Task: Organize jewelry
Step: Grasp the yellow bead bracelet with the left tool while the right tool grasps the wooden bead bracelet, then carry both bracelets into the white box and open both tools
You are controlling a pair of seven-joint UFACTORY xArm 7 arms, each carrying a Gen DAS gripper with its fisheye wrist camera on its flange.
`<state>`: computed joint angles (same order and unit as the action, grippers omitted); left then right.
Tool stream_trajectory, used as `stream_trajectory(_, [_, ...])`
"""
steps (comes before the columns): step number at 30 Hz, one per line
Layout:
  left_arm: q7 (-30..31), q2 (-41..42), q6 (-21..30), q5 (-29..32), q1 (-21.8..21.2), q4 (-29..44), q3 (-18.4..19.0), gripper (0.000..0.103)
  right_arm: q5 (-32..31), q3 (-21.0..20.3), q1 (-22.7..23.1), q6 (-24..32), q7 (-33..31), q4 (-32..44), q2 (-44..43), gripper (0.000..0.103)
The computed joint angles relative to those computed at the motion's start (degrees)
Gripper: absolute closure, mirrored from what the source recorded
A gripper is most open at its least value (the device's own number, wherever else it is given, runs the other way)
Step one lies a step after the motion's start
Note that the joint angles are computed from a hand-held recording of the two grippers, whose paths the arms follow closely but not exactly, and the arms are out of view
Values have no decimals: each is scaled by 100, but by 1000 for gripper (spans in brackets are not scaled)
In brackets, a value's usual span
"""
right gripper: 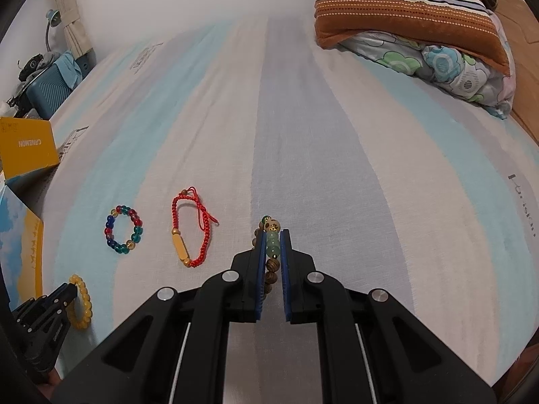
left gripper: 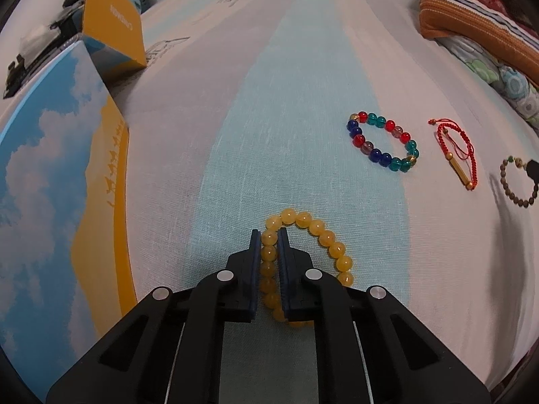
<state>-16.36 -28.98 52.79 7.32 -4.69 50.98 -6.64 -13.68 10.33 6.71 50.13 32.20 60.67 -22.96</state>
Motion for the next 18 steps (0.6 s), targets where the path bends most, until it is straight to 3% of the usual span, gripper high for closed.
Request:
stream_trajectory(5, [206,-209,19,-265,-60,-31,171,94,-26,26,-14,0,113,67,57,95])
stream_trajectory(18, [359,-545,229,-480,5,128,188,94,-88,105,90,111,122,54,-97,95])
